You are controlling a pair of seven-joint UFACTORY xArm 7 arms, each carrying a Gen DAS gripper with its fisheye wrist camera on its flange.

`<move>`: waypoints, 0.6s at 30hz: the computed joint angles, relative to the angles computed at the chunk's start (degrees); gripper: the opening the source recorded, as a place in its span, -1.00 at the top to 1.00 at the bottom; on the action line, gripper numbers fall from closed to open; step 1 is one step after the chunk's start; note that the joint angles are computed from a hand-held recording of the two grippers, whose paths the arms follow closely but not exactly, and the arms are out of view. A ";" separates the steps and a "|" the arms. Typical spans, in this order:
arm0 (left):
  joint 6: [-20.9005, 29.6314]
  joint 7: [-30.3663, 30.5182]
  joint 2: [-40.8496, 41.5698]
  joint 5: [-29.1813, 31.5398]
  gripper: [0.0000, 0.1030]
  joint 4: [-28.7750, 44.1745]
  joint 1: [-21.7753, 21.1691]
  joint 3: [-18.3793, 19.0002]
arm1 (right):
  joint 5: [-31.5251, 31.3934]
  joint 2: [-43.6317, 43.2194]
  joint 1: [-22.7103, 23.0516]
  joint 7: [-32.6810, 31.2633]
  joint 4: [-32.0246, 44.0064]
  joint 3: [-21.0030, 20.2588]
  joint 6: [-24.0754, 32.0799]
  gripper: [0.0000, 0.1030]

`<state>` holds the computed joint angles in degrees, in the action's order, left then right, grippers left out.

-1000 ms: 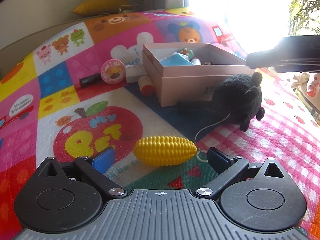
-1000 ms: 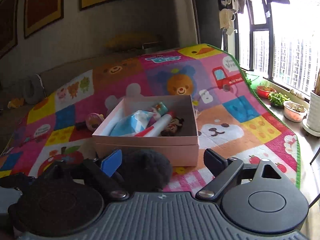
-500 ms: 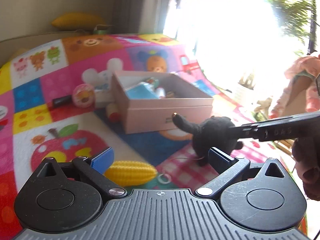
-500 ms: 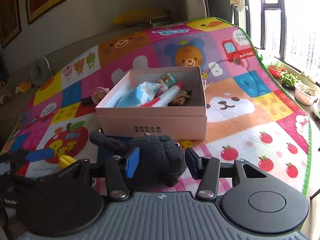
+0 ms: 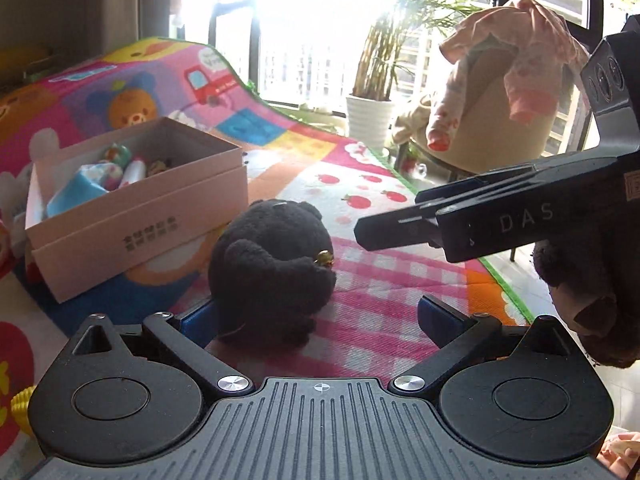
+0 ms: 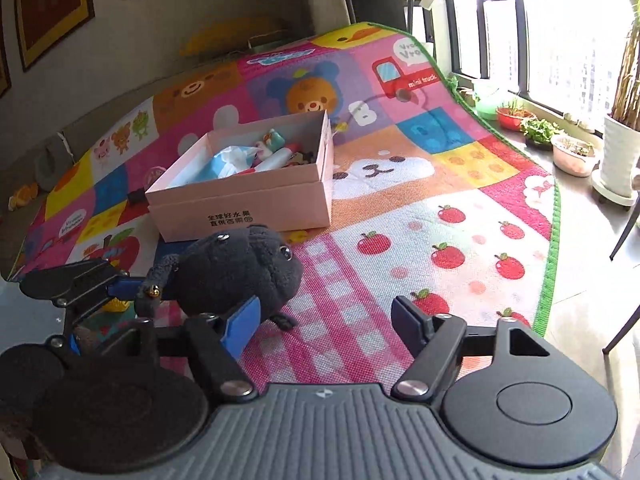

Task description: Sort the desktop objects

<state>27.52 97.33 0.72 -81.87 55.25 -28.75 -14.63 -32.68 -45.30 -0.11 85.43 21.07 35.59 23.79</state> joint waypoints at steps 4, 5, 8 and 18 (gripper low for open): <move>8.65 0.60 -3.03 0.70 -1.00 -2.46 0.71 1.03 | -0.58 -3.95 -0.11 0.31 -0.80 -0.37 0.80 -0.72; 8.71 0.88 -4.00 0.46 -1.00 -3.40 0.60 1.07 | -0.67 -4.15 -0.50 0.29 -0.64 -0.25 0.59 -0.75; 7.35 0.28 -6.20 0.22 -1.00 -5.61 0.40 1.54 | -0.74 -2.94 -1.72 -0.21 0.35 -0.14 -1.50 -0.83; -17.91 -1.83 -8.07 -4.53 -1.00 -9.10 -1.19 1.54 | -3.33 7.79 -14.50 0.10 10.14 9.66 -7.39 -0.98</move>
